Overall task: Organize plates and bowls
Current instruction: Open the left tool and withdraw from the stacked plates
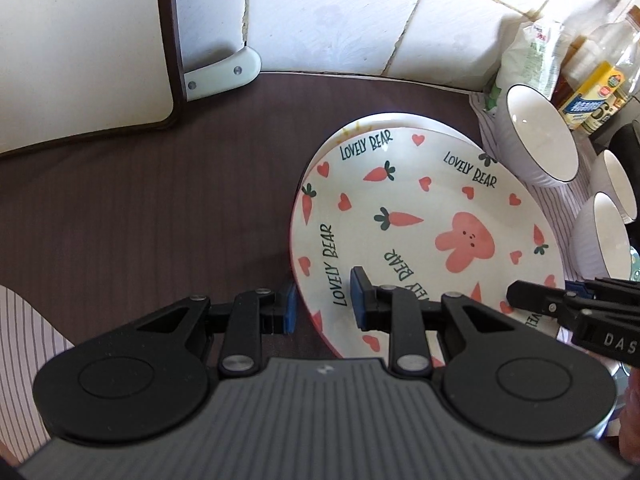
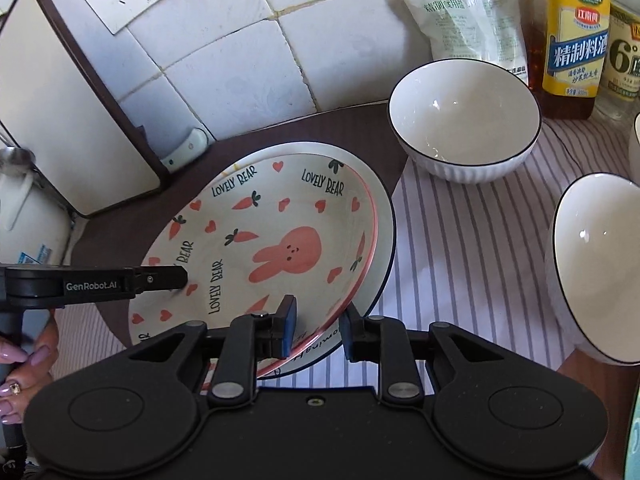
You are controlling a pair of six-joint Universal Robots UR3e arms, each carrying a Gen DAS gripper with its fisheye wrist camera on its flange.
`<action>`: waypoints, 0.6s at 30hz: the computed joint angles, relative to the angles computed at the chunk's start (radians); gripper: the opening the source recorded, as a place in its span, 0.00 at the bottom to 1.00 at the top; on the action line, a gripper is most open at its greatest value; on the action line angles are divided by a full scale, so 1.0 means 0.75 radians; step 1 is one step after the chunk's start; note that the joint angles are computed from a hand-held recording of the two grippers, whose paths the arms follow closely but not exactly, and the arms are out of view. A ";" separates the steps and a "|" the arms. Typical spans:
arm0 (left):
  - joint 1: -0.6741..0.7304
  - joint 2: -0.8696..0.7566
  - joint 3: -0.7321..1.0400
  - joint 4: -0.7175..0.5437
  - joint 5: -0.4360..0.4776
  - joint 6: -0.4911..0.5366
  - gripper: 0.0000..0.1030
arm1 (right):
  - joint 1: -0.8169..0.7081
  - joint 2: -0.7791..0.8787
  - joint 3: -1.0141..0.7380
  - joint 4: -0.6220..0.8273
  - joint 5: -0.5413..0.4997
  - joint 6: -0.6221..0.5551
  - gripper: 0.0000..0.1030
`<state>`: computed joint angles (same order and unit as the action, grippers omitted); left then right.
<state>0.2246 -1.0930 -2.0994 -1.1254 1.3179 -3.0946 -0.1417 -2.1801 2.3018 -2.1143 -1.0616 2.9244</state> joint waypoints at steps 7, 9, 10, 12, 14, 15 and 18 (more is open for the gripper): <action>-0.032 0.005 -0.020 -0.014 0.022 -0.112 0.24 | 0.456 0.308 -0.223 -0.188 -0.477 0.156 0.48; -0.087 -0.001 -0.029 0.016 0.062 -0.154 0.23 | 0.556 0.365 -0.237 -0.244 -0.616 0.161 0.48; -0.123 -0.011 -0.027 0.036 0.095 -0.172 0.23 | 0.573 0.375 -0.223 -0.273 -0.650 0.162 0.48; -0.165 -0.012 -0.033 0.062 0.134 -0.193 0.23 | 0.535 0.337 -0.150 -0.340 -0.621 0.143 0.48; -0.160 -0.012 -0.025 0.045 0.130 -0.210 0.22 | 0.452 0.269 -0.099 -0.332 -0.536 0.107 0.47; -0.163 -0.017 -0.010 0.026 0.135 -0.215 0.22 | 0.412 0.235 -0.087 -0.305 -0.498 0.086 0.45; -0.249 -0.045 0.063 -0.028 0.221 -0.252 0.22 | 0.306 0.126 -0.073 -0.192 -0.387 0.061 0.44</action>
